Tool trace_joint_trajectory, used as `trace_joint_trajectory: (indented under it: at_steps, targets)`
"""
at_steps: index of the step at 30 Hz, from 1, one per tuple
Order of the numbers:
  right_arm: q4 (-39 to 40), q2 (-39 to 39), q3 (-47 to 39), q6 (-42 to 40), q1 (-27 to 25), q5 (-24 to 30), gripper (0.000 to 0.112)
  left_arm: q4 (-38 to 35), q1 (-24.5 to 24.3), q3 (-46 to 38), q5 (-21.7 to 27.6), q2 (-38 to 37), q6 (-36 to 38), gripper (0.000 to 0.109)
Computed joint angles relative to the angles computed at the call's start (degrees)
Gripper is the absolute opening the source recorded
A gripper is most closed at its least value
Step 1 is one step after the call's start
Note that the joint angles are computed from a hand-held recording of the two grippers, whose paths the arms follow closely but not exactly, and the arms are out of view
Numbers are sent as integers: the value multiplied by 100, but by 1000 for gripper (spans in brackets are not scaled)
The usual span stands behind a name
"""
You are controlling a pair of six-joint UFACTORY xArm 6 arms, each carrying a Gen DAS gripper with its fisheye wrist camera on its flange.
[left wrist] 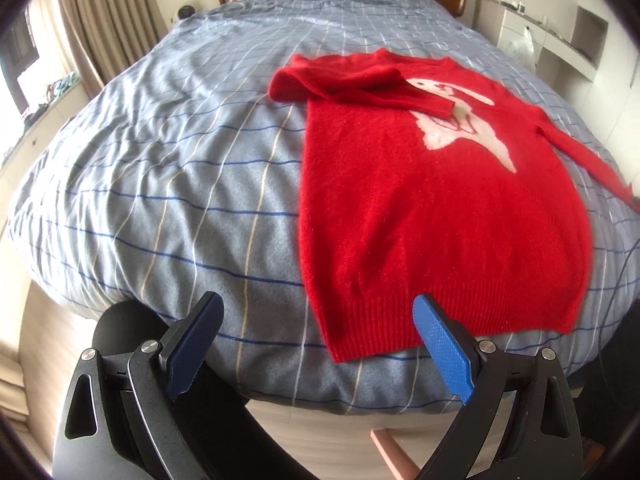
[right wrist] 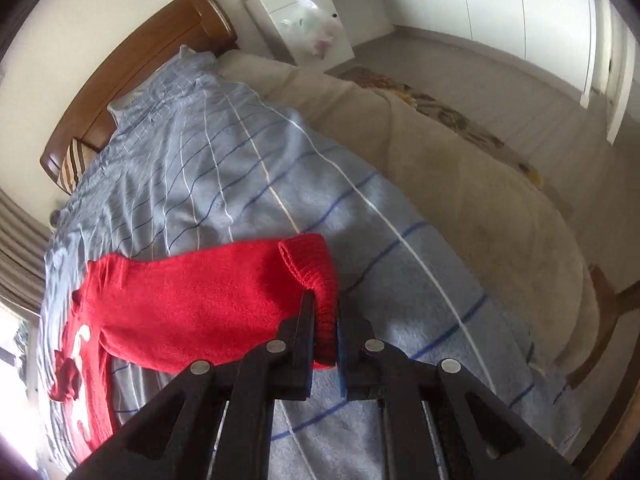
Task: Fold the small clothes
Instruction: 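Grasp the sleeve cuff with the right gripper and stretch it outward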
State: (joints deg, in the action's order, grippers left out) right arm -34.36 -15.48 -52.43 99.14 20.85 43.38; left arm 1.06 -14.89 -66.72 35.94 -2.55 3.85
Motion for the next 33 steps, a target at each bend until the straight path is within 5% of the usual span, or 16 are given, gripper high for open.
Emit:
trace_joint_trajectory:
  at_steps: [6,11,19,24,30,33]
  targets:
    - [-836,-394,769,1453,-295,-1267,16,162,-5,73,-53,-77,-36,96]
    - [-475,-340,614,916,-218,-930,7,84,4,37,84,-2,-73,96]
    - [-1504,-828,1733,2923,-666,-2057,2,278,45,119,28,-32,-168,96]
    - [-1243,-1064,1699,2496,-491,-1701,7,406,121,103,45,-15,-253,96]
    - [-937,-894,631,1121,360,598,12,541,83,-105,-3,139,-174,96]
    - [-1086,-650,376,506,364,238,13,496,8,-514,-8,396,33,96]
